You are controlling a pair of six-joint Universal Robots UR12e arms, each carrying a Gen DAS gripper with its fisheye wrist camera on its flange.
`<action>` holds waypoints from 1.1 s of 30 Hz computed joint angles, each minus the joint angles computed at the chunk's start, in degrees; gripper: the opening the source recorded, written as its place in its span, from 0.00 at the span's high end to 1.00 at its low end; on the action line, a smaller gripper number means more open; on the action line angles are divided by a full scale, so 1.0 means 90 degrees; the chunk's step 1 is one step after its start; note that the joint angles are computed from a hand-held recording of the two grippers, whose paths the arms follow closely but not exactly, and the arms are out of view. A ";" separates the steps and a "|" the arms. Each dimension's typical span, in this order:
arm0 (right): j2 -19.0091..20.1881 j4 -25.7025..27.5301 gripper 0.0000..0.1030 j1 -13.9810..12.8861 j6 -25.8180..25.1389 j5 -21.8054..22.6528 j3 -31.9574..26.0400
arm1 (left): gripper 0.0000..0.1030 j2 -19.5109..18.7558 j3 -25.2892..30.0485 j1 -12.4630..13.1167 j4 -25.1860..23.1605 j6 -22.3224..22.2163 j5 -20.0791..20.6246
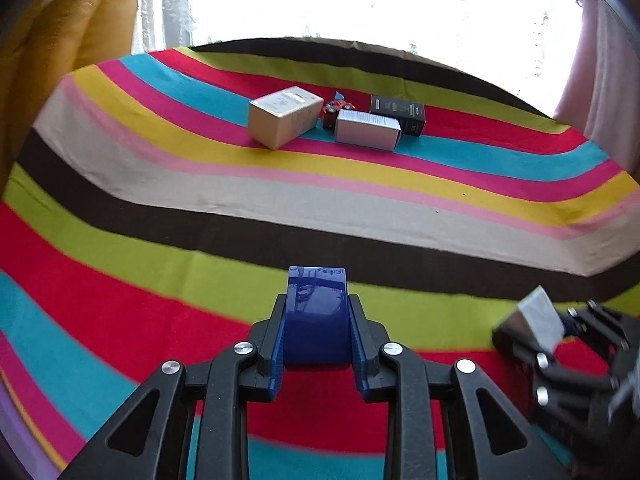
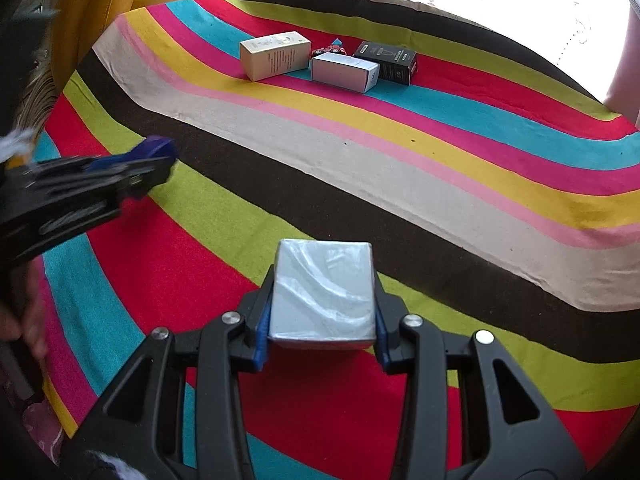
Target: Organize rigid objects
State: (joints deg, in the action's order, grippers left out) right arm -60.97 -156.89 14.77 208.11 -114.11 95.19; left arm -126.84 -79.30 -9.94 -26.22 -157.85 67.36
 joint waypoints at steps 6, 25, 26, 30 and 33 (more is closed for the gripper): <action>-0.0001 0.0013 0.58 -0.0001 -0.0010 -0.0005 -0.0008 | 0.73 0.0337 -0.0311 0.0335 0.0351 -0.0469 -0.0380; -0.0029 0.0321 0.58 0.0160 0.0096 0.0401 -0.0138 | 0.72 0.0997 -0.1312 0.1069 0.0648 -0.0328 -0.1067; -0.0015 0.0307 0.58 0.0176 0.0061 0.0466 -0.0170 | 0.72 0.1024 -0.1370 0.1128 0.0698 -0.0373 -0.1087; 0.0062 0.0228 0.58 0.0270 -0.0115 0.0636 -0.0345 | 0.72 0.1082 -0.1524 0.1301 0.0830 -0.0498 -0.1161; 0.0113 0.0214 0.58 0.0320 -0.0237 0.0763 -0.0501 | 0.72 0.1099 -0.1616 0.1434 0.0919 -0.0680 -0.1179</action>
State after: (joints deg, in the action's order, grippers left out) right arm -59.95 -154.97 17.66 205.97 -107.23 90.68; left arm -116.95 -93.85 2.96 -17.95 -163.97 56.76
